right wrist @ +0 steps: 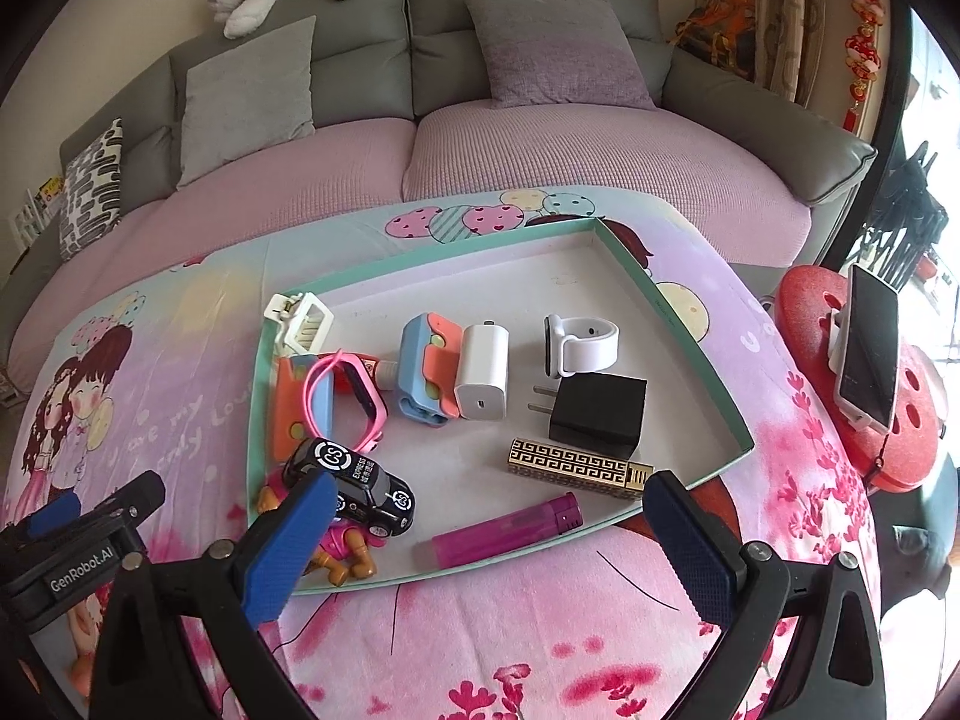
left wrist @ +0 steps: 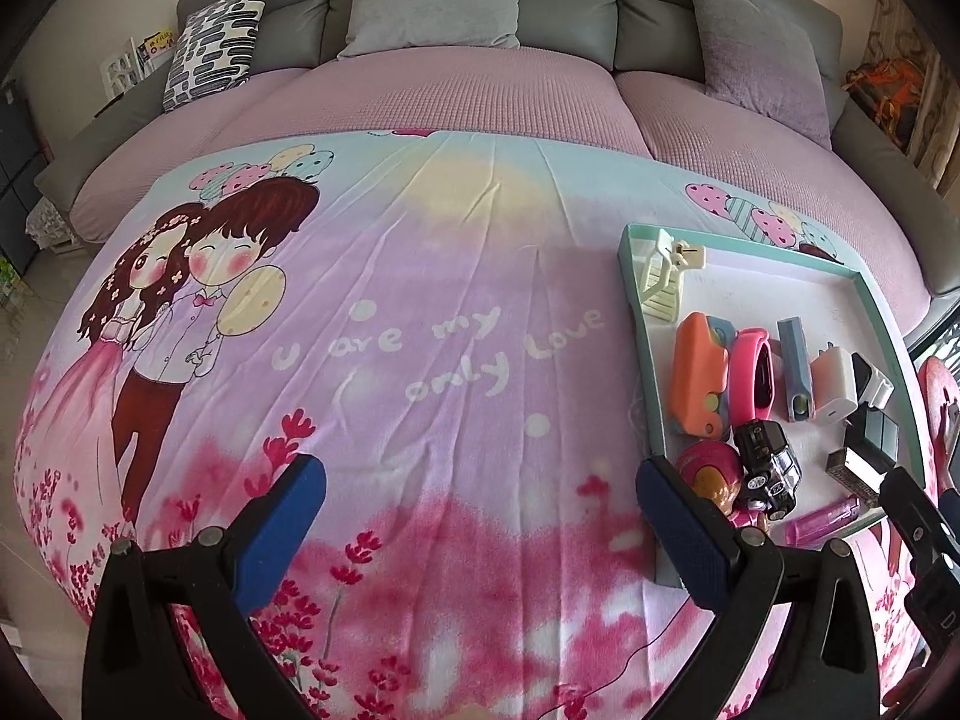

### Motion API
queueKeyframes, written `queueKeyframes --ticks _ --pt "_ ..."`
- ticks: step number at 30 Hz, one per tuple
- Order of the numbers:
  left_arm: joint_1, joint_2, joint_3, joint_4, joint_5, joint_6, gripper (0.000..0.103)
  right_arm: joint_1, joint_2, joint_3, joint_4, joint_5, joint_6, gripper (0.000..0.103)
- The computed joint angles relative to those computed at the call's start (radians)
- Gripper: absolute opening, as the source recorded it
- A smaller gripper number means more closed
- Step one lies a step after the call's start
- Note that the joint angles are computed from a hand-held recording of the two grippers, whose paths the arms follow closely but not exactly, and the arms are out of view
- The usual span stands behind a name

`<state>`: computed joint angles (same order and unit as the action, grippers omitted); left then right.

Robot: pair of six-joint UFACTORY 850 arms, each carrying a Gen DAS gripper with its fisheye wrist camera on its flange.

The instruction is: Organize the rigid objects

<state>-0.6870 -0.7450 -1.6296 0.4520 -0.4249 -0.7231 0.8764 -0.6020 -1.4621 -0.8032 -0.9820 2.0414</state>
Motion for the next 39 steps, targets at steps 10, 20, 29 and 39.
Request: queueKeyframes --ticks 10,20,29,39 --pt "0.009 0.04 0.061 0.027 -0.024 -0.021 0.103 0.019 -0.018 -0.041 0.01 -0.014 -0.037 0.103" --pt "0.015 0.055 0.082 0.052 -0.035 -0.039 0.103 0.019 -0.043 -0.072 0.028 -0.004 -0.084 0.103" --pt "0.021 0.036 0.06 0.04 -0.06 -0.023 0.103 0.012 -0.061 -0.089 0.041 0.016 -0.11 0.103" --pt "0.027 0.023 0.048 0.004 -0.07 0.014 0.103 0.007 -0.082 -0.113 0.057 0.023 -0.144 0.103"
